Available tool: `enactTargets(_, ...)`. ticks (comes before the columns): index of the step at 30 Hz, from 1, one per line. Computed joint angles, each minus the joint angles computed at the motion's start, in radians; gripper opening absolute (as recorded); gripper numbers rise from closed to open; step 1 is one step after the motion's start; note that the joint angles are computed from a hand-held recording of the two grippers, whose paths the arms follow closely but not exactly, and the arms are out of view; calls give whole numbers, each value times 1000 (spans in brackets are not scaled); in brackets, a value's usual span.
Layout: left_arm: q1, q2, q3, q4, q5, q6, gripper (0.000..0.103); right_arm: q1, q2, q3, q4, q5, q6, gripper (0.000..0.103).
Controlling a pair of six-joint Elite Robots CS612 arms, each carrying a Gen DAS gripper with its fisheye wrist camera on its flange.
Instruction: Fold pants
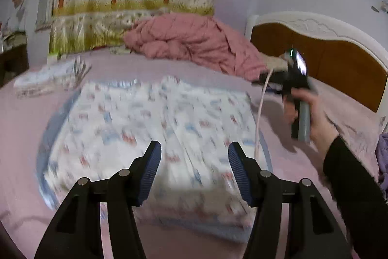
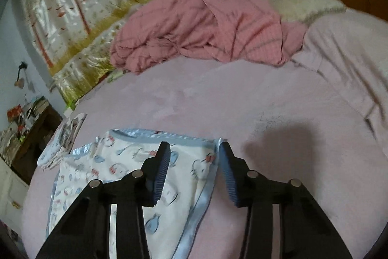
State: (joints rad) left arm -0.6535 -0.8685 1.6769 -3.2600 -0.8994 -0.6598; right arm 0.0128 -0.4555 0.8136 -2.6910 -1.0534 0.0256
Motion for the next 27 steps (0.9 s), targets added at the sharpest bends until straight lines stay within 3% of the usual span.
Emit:
enactTargets(4, 24, -5, -14, 54, -32, 67, 57, 7, 71, -111, 103, -19, -44, 40)
enactTargets(5, 28, -3, -17, 66, -44, 76, 57, 8, 86, -132, 121, -14, -51, 34)
enactTargets(7, 36, 3, -22, 92, -68, 91, 56, 7, 112, -170, 155, 20, -66, 34)
enactTargets(9, 40, 10, -25, 96, -102, 105, 55, 8, 113, -172, 170, 15, -82, 34)
enactTargets(12, 44, 13, -29, 109, -169, 130, 51, 9, 122, -188, 184, 44, -102, 19)
enactTargets(14, 47, 14, -34, 127, -205, 143, 47, 7, 118, -177, 165, 75, -106, 6)
enactTargets(20, 48, 11, -35, 113, -245, 237, 37, -16, 64, -83, 71, 202, -94, 3)
enactTargets(23, 49, 22, -51, 140, -246, 290, 33, -19, 33, -32, 10, 192, -105, 3)
enactTargets(27, 57, 29, -57, 132, -359, 327, 29, -23, 28, -24, -7, 177, -83, 3)
